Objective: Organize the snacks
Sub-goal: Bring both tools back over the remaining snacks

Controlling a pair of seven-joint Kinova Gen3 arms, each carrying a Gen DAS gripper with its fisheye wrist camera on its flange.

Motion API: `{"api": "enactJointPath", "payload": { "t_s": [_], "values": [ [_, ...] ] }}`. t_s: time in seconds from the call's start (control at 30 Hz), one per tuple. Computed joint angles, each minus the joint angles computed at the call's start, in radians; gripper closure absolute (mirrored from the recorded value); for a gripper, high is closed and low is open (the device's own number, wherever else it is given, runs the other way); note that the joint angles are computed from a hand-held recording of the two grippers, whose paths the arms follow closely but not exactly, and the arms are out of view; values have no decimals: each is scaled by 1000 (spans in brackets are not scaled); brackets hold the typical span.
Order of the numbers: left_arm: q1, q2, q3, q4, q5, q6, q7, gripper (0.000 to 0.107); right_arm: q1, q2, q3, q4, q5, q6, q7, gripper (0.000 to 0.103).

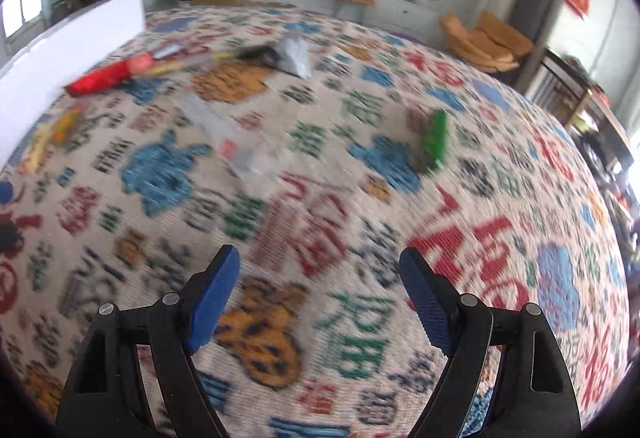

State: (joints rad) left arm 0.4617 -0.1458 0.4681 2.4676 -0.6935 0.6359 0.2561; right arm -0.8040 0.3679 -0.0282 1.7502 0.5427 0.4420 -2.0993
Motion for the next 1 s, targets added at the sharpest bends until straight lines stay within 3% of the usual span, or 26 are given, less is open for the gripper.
{"api": "enactJointPath", "payload": {
  "t_s": [0.1, 0.2, 0.27, 0.33, 0.47, 0.63, 1.0],
  "values": [
    [-66, 125, 80, -76, -122, 99, 54, 19, 87, -12, -44, 43, -83, -78, 55, 18],
    [-20, 208, 1, -98, -244, 96, 130, 15, 136, -7, -76, 37, -164, -83, 128, 16],
    [43, 236, -62, -91, -324, 117, 200, 5, 190, -2, -115, 31, -241, -83, 190, 14],
    [31, 253, -94, -86, -369, 81, 241, 5, 175, 4, -94, 25, -265, -84, 214, 14],
    [67, 235, -142, -79, -359, 72, 220, 5, 141, 14, -50, 20, -277, -95, 223, 13],
    [121, 229, -194, -81, -344, 75, 206, 4, 138, 1, -50, 28, -284, -87, 225, 13],
    [145, 232, -223, -78, -357, 66, 217, 5, 135, 1, -44, 28, -292, -88, 234, 13]
  ]
}}
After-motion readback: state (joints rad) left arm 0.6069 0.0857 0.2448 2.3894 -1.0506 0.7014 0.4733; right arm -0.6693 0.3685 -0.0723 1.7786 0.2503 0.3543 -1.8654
